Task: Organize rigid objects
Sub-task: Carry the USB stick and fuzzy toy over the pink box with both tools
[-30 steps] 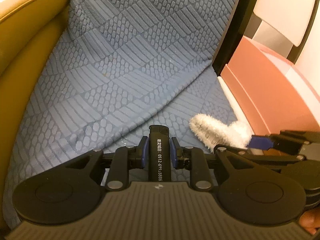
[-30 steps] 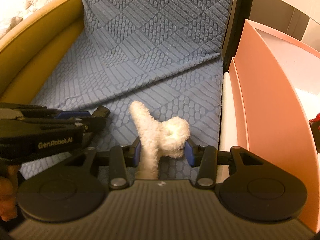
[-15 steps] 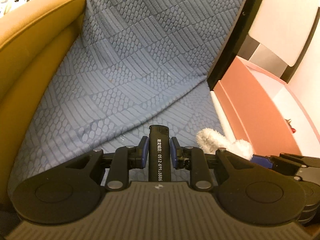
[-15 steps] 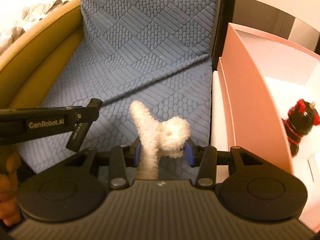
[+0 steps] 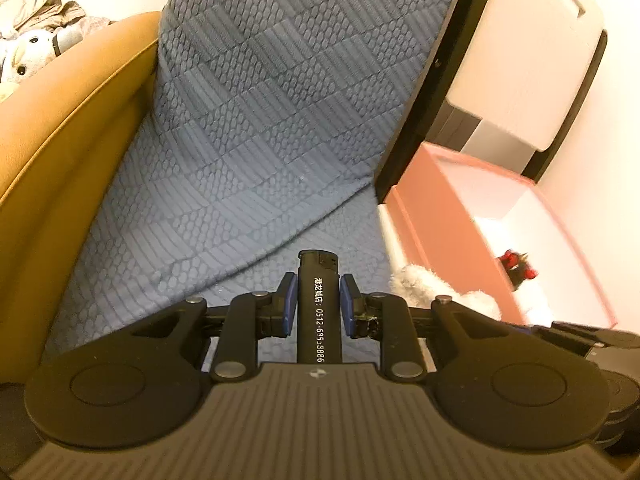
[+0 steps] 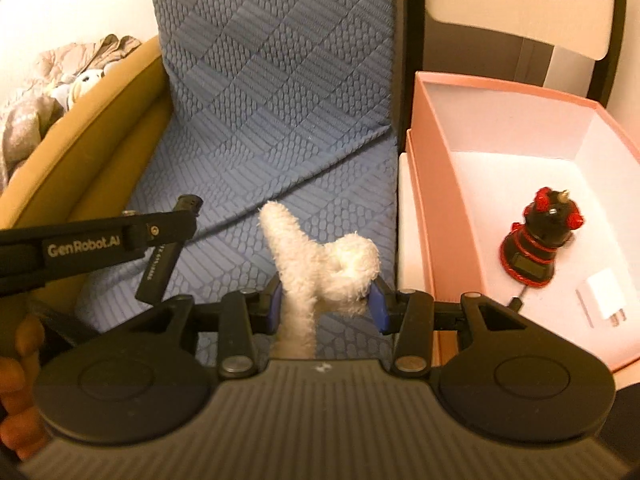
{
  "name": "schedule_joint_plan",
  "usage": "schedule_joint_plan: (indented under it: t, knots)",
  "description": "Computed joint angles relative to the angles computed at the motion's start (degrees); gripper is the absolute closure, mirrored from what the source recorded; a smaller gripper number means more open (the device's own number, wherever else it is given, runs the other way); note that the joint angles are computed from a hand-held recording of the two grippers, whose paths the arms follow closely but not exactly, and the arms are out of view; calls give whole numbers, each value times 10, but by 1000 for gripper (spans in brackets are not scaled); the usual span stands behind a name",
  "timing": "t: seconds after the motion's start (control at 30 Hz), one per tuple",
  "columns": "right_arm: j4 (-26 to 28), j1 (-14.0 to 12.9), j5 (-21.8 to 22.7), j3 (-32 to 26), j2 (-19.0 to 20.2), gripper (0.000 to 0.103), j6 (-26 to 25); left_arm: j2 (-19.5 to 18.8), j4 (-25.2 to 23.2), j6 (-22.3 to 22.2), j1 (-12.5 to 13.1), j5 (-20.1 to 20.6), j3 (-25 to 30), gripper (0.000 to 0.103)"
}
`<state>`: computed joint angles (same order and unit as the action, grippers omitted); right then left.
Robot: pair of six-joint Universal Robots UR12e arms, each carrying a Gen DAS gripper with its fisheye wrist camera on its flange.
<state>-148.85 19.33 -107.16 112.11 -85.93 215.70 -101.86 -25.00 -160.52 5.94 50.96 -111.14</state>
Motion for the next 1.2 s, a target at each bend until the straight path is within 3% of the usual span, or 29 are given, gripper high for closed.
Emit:
schedule_joint_plan:
  t: [0.4, 1.2]
  knots:
    - [-10, -9, -23, 4, -43, 57, -8, 33, -2, -26, -13, -34, 5, 76]
    - [-61, -84, -40, 34, -132, 57, -86, 56, 100, -128, -106, -49, 19, 76]
